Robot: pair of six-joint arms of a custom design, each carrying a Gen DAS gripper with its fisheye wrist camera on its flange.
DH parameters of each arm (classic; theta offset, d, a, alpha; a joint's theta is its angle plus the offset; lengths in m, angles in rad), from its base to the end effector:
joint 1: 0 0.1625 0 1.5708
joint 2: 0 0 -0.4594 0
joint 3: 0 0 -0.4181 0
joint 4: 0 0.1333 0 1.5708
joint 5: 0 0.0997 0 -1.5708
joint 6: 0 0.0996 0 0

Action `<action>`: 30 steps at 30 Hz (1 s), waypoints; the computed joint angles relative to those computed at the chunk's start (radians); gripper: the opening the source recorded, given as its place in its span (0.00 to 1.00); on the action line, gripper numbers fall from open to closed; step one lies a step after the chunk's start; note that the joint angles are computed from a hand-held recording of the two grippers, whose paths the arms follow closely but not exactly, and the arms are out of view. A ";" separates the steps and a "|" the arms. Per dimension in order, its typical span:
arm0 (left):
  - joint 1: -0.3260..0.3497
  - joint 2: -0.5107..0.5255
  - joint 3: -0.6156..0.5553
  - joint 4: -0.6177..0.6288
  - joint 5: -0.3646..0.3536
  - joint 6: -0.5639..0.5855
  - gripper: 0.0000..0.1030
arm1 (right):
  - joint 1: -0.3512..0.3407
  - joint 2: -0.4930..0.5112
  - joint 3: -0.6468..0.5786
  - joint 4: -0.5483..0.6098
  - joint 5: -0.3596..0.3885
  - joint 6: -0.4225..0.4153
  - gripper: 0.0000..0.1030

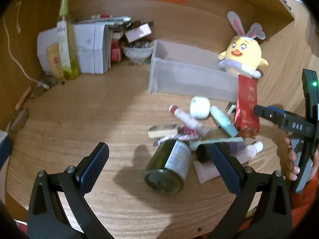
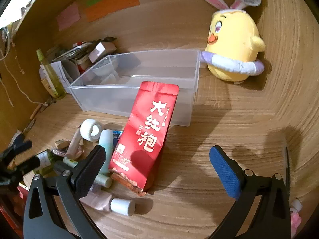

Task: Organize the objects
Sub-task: 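Grasp the dark green jar with the left tool while the right tool grasps the red tea bag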

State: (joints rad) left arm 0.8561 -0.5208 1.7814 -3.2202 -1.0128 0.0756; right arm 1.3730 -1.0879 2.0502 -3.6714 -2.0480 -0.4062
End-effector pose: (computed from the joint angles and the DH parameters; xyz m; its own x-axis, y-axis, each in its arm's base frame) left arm -0.2858 -0.6132 -0.0475 -0.7243 0.4560 -0.5172 0.6631 0.6664 -0.3410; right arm -0.0270 -0.5804 0.2798 -0.7574 0.3736 0.5356 -0.2361 0.6081 -0.7580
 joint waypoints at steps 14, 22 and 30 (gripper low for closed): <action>0.041 -0.004 -0.012 0.052 -0.092 -0.057 0.71 | -0.005 0.038 -0.076 0.074 -0.005 0.049 0.89; 0.037 -0.011 0.000 0.023 -0.107 -0.044 0.53 | 0.011 0.071 -0.112 0.108 -0.045 0.012 0.69; 0.032 -0.031 0.016 0.006 -0.111 -0.049 0.47 | 0.023 0.086 -0.093 0.042 -0.048 -0.027 0.53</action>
